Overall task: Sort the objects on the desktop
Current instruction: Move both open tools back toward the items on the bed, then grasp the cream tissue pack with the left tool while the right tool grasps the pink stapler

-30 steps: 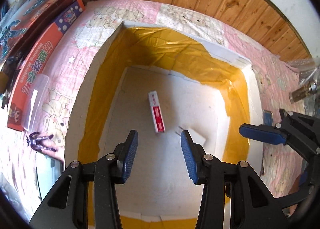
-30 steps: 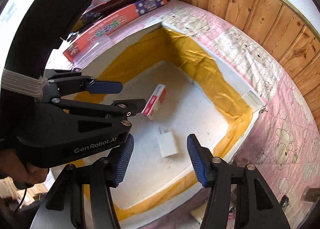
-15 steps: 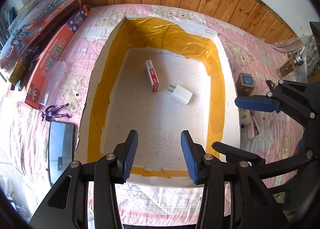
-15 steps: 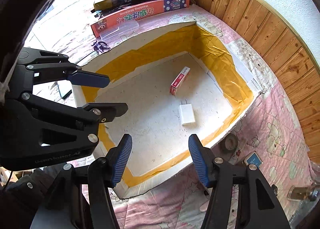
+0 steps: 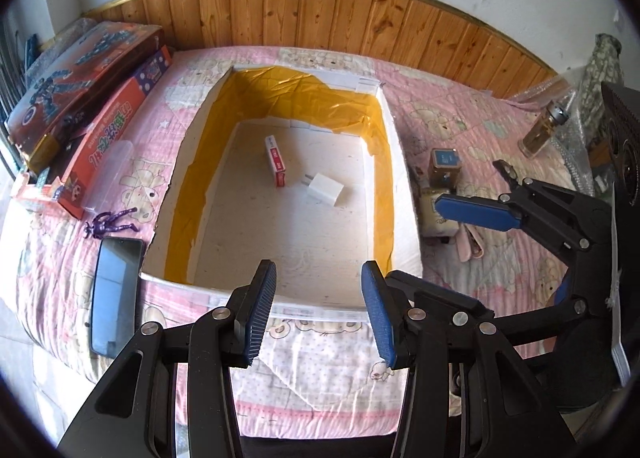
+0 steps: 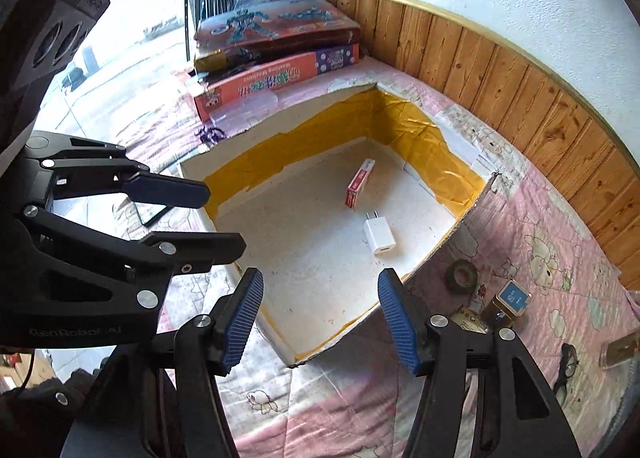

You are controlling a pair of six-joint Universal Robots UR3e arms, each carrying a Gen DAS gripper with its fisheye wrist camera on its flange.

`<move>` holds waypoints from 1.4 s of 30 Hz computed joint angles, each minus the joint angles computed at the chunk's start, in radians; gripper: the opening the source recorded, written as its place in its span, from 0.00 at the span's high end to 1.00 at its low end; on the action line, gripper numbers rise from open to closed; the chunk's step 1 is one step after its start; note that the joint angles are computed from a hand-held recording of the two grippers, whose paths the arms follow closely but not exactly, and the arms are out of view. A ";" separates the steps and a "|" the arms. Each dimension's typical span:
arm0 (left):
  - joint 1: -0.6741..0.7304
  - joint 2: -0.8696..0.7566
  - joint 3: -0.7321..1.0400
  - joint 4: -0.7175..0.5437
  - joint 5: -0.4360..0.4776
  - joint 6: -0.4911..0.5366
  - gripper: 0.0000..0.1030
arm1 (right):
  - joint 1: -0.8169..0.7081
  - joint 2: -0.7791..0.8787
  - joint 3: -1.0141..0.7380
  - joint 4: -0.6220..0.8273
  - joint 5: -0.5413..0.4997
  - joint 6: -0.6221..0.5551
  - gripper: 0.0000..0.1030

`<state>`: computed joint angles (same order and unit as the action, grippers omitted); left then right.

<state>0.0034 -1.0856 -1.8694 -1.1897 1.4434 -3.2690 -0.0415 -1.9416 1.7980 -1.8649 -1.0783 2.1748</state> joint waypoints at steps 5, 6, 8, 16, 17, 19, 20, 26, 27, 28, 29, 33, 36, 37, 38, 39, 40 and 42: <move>-0.171 0.020 -0.064 0.151 0.097 -0.095 0.55 | -0.344 -0.321 0.186 0.252 0.272 -0.234 0.41; -0.196 0.014 -0.069 0.171 0.095 -0.107 0.55 | -0.442 -0.375 0.188 0.381 0.320 -0.330 0.40; -0.248 -0.017 -0.067 0.206 0.086 -0.130 0.54 | -0.631 -0.448 0.172 0.637 0.375 -0.520 0.40; -0.406 -0.337 0.081 0.302 0.033 -0.219 0.54 | -0.899 -0.325 0.297 0.513 0.319 -0.506 0.39; -0.415 -0.386 0.114 0.300 0.031 -0.229 0.54 | -0.880 -0.281 0.327 0.398 0.308 -0.442 0.39; -0.429 -0.474 0.167 0.310 0.021 -0.241 0.54 | -0.835 -0.184 0.374 0.188 0.278 -0.333 0.39; -0.430 -0.521 0.205 0.298 0.020 -0.254 0.54 | -0.812 -0.134 0.391 0.087 0.264 -0.287 0.39; -0.414 -0.749 0.398 0.309 -0.008 -0.300 0.54 | -0.673 0.157 0.407 -0.363 0.175 -0.095 0.38; -0.411 -0.789 0.432 0.314 -0.013 -0.303 0.54 | -0.661 0.197 0.397 -0.393 0.168 -0.079 0.38; -0.409 -0.832 0.479 0.296 -0.010 -0.309 0.54 | -0.655 0.234 0.383 -0.409 0.167 -0.069 0.38; -0.405 -0.874 0.520 0.287 -0.016 -0.316 0.54 | -0.649 0.272 0.358 -0.399 0.171 -0.060 0.38; -0.394 -1.006 0.652 0.249 -0.019 -0.326 0.54 | -0.700 0.369 0.275 -0.303 0.243 -0.024 0.38; -0.395 -1.076 0.727 0.221 -0.017 -0.322 0.54 | -0.687 0.433 0.252 -0.335 0.204 0.039 0.55; -0.399 -1.101 0.758 0.209 -0.009 -0.320 0.54 | -0.691 0.428 0.267 -0.344 0.225 0.020 0.55; -0.400 -1.124 0.785 0.194 -0.003 -0.317 0.54 | -0.675 0.422 0.276 -0.364 0.216 0.008 0.55; -0.400 -1.144 0.806 0.178 0.002 -0.318 0.54 | -0.659 0.417 0.277 -0.365 0.219 -0.006 0.55; -0.399 -1.156 0.815 0.170 0.012 -0.323 0.54 | -0.640 0.417 0.272 -0.355 0.216 -0.020 0.55; -0.394 -1.164 0.811 0.186 0.029 -0.328 0.50 | -0.587 0.421 0.273 -0.359 0.194 -0.053 0.55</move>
